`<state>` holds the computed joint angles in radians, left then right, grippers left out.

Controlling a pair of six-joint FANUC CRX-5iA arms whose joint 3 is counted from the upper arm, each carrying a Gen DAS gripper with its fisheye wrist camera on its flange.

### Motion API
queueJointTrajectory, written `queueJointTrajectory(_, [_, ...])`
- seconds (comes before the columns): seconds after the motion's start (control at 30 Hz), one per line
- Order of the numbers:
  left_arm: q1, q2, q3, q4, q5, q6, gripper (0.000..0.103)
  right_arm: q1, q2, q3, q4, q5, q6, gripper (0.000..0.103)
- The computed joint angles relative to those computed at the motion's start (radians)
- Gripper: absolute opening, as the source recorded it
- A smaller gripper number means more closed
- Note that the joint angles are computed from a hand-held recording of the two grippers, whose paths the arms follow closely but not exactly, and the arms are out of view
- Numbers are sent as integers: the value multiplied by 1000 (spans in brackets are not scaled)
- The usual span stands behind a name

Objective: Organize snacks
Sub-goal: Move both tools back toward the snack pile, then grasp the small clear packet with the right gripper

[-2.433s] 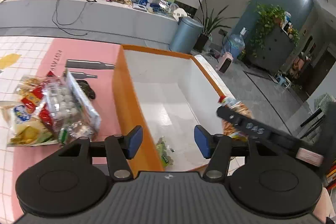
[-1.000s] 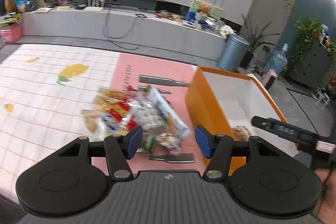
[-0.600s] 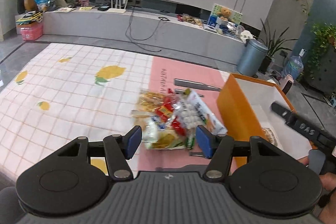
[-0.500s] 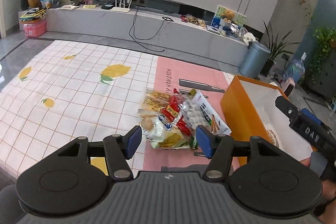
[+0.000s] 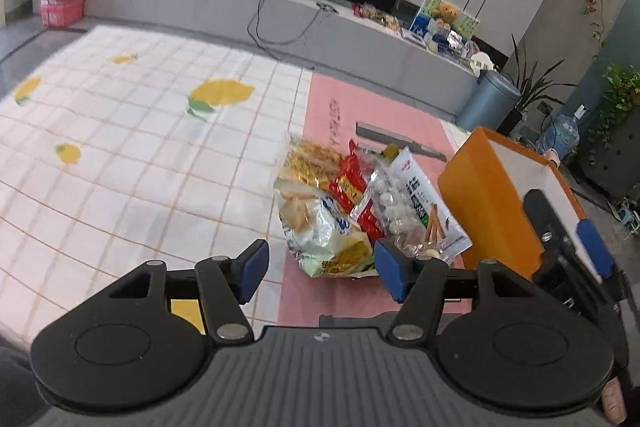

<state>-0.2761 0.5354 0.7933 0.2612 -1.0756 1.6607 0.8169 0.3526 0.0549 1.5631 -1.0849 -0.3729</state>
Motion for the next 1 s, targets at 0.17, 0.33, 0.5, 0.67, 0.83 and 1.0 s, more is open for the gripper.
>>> queueJointTrajectory(0.17, [15, 9, -83, 98, 86, -30, 71, 17, 76, 97, -164, -36, 109, 94])
queueJointTrajectory(0.33, [31, 29, -142, 234, 131, -78, 71, 22, 159, 187, -192, -108, 233, 94])
queueJointTrajectory(0.5, [30, 72, -88, 204, 93, -31, 71, 32, 162, 230, -305, -64, 254, 86])
queueJointTrajectory(0.67, [32, 91, -69, 201, 76, -5, 71, 30, 203, 308, -429, -109, 316, 78])
queueJointTrajectory(0.83, [29, 103, -54, 193, 62, 2, 71, 10, 213, 341, -540, -116, 281, 69])
queueJointTrajectory(1.0, [28, 118, -31, 187, 39, 1, 71, 6, 236, 363, -535, -123, 302, 68])
